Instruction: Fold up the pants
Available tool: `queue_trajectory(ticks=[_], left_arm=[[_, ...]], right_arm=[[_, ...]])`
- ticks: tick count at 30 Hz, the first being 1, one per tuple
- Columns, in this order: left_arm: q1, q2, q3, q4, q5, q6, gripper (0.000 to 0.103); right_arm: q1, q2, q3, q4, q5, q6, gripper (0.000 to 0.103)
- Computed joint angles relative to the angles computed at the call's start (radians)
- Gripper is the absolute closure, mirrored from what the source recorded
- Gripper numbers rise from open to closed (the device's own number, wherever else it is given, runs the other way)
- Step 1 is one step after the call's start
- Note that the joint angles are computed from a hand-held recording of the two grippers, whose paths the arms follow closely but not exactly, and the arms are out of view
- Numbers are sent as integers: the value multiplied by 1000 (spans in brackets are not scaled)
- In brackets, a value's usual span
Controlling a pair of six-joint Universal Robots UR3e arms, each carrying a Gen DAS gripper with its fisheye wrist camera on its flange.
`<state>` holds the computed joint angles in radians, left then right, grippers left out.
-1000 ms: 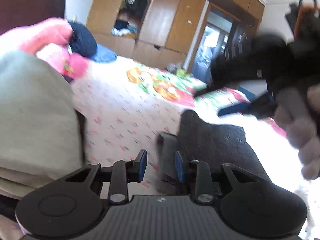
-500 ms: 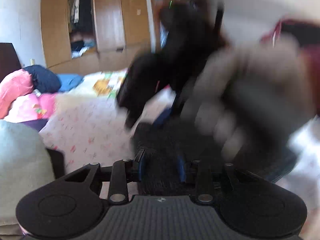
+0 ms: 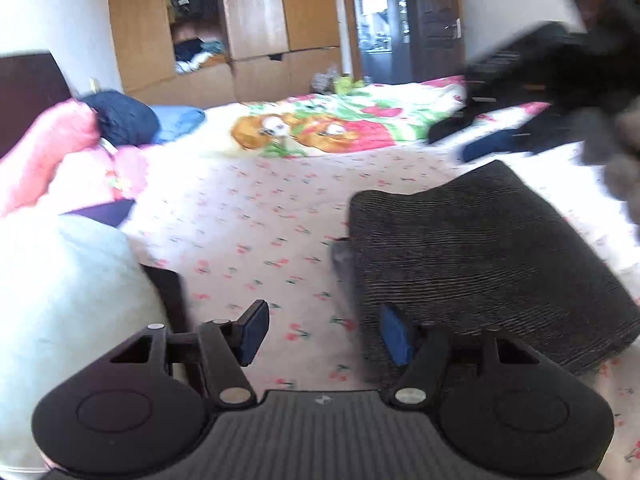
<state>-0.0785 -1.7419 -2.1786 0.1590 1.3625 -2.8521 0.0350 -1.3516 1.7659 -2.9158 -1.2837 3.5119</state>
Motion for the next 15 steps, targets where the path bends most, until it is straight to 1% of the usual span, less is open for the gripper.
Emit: queue_trajectory(ticks=[1,2,4,5,7,8,9,11,12,13,15], left_arm=[[-19,-2,-6,27,35,-2,32],[-30,6,-19,52,48,-2,32],[-33,31,-42,73,27,-15,32],[-46,41,-50,89,36,-19,32],[-67,52,-53,107,49,11,32],[-86,48,-48,105,62,31,32],[-107,37,-31,84,78,53,32],[-136,6,20,-9,114,83,32],[-144,-18,52,-65,130,83,30],[-132,-33,68,-101,114,75,29],[-109,-25,95,-166,85,35,29]], right_arm=[[-15,-66,79,-16,-3,-20,58],[-34,-134,162,-34,2,-39,58],[-60,-264,313,-52,2,-61,58],[-61,-316,374,-56,-15,-69,58],[-60,-405,486,-72,-43,-82,58],[-67,-442,530,-67,-35,-84,58],[-73,-465,564,-63,-21,-81,58],[-76,-469,615,-66,-1,-67,58],[-55,-436,614,-80,-31,-72,58],[-34,-404,602,-91,-66,-75,59],[-50,-412,592,-65,-50,-81,58]])
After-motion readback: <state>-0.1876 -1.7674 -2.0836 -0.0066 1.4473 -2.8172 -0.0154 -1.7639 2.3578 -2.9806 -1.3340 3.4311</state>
